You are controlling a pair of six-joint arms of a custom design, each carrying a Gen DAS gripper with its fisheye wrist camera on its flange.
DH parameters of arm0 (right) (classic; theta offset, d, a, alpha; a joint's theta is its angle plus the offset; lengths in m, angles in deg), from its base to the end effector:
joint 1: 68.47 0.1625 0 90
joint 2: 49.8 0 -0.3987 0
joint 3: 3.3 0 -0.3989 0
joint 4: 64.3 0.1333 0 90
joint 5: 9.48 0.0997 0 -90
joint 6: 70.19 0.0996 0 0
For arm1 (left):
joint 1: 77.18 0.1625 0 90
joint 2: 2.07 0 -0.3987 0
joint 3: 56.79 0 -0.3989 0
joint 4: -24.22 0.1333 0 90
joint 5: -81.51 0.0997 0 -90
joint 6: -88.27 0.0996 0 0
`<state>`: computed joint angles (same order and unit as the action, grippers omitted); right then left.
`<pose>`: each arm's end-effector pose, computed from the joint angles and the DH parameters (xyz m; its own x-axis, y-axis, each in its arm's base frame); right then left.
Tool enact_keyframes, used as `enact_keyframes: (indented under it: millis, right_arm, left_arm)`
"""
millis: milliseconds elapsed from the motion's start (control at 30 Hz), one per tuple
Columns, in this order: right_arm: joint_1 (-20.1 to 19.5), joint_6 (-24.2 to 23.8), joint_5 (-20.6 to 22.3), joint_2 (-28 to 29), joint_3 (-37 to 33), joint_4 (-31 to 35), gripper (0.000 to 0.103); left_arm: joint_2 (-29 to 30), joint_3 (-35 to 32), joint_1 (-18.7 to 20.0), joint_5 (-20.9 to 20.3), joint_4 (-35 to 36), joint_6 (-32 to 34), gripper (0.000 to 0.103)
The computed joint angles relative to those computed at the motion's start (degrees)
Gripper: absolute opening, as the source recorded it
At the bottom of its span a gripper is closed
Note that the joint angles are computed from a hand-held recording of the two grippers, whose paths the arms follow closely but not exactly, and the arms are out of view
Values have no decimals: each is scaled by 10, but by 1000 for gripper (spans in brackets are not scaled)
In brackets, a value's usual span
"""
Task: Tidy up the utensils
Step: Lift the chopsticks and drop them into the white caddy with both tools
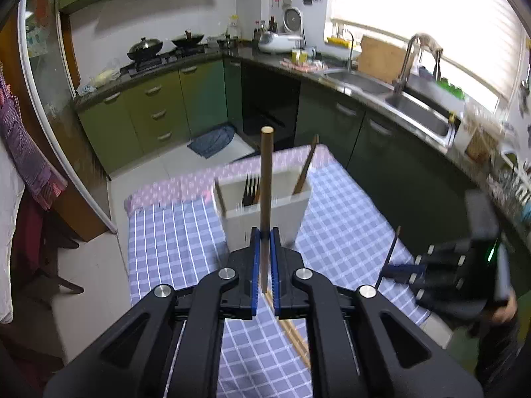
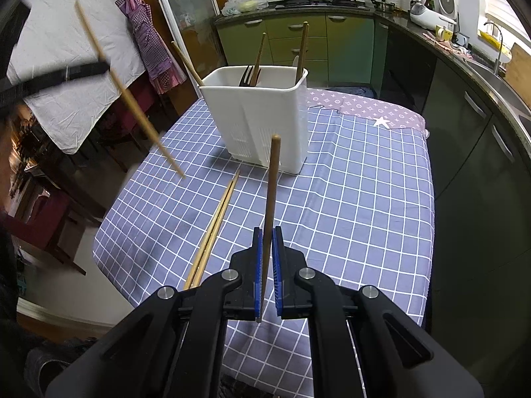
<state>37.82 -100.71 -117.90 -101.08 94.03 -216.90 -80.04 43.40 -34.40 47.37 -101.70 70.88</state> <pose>0.2797 -0.5941 0.1242 -0.6697 -0.6221 0.4056 -0.7069 0.7013 -0.0916 -0.2663 -0.5404 0.3709 -0.7142 0.0688 -0.6966 0.5236 0.7130 -0.4663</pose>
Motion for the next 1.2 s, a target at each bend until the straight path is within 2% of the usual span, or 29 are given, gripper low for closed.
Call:
enact_keyframes:
  millis: [200, 433, 567, 667, 700, 767, 800, 967, 1067, 1200]
  right_arm:
    - [-4, -2, 5, -2, 0, 1, 7]
    - [-9, -5, 13, -4, -2, 5, 7]
    - [-12, -3, 17, -5, -3, 7, 7]
    - [-14, 2, 20, -7, -3, 11, 7]
    - [-14, 3, 21, -8, -4, 13, 7]
    - [-11, 4, 21, -9, -5, 12, 7]
    - [-8, 4, 22, -10, -7, 9, 7]
    - [12, 2, 36, -14, -29, -10, 7]
    - [29, 7, 67, -7, -61, -20, 7]
    - [52, 22, 102, 18, -117, -47, 7]
  left_arm:
    - [52, -68, 3, 37, -65, 52, 6]
    - [108, -120, 22, 47, -141, 108, 6]
    - [130, -135, 36, 52, -132, 101, 6]
    - [140, -145, 52, 48, -83, 71, 6]
    - [140, -143, 57, 48, -69, 62, 6]
    - [139, -139, 63, 48, -50, 48, 20]
    - [137, -133, 65, 48, -42, 42, 23]
    - [102, -86, 58, 50, -58, 43, 25]
    - [68, -53, 46, 50, -55, 23, 31]
    - [23, -13, 28, 58, -8, -17, 32]
